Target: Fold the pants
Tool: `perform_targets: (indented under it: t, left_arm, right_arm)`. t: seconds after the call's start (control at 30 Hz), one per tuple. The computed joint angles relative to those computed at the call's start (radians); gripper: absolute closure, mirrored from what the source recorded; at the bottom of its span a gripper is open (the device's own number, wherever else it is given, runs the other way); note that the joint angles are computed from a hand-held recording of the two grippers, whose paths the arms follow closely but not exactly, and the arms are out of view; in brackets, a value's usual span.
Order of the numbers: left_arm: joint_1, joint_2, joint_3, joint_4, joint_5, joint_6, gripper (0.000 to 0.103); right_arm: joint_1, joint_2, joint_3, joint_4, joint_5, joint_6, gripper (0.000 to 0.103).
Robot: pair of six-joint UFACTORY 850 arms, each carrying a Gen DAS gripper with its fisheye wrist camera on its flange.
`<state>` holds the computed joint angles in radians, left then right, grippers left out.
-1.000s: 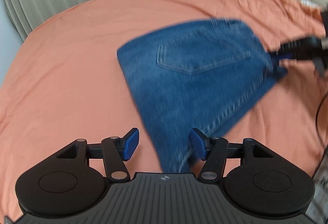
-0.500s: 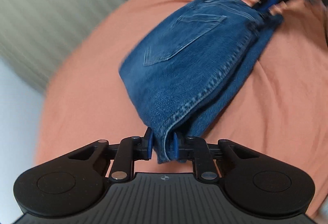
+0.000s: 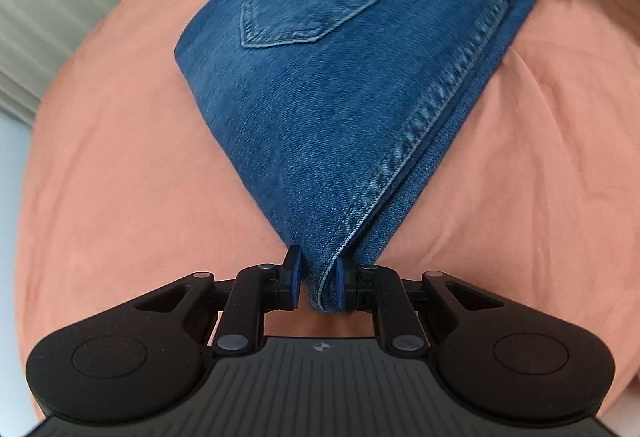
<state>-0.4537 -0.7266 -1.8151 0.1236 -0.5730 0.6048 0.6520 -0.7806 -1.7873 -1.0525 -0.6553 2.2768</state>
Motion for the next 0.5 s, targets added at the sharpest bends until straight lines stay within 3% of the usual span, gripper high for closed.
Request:
perform_targets:
  t: [0.2,0.33,0.4,0.5]
  left_arm:
    - [0.040,-0.018,-0.085,-0.144,-0.164,0.001,0.081]
    - [0.061,0.003,-0.083,-0.211,-0.222,0.024,0.078]
    - [0.076,0.022,-0.072,-0.271,-0.225,0.064,0.074]
    - [0.105,0.030,-0.090,-0.390,-0.230,0.094,0.067]
  right_arm:
    - [0.006,0.005,0.007,-0.026,-0.009,0.041,0.090]
    - [0.023,0.034,0.042,-0.065,-0.030,0.105,0.089]
    - [0.032,0.068,0.093,-0.114,-0.025,0.203,0.071]
    - [0.042,0.127,0.198,-0.264,-0.006,0.455,0.065]
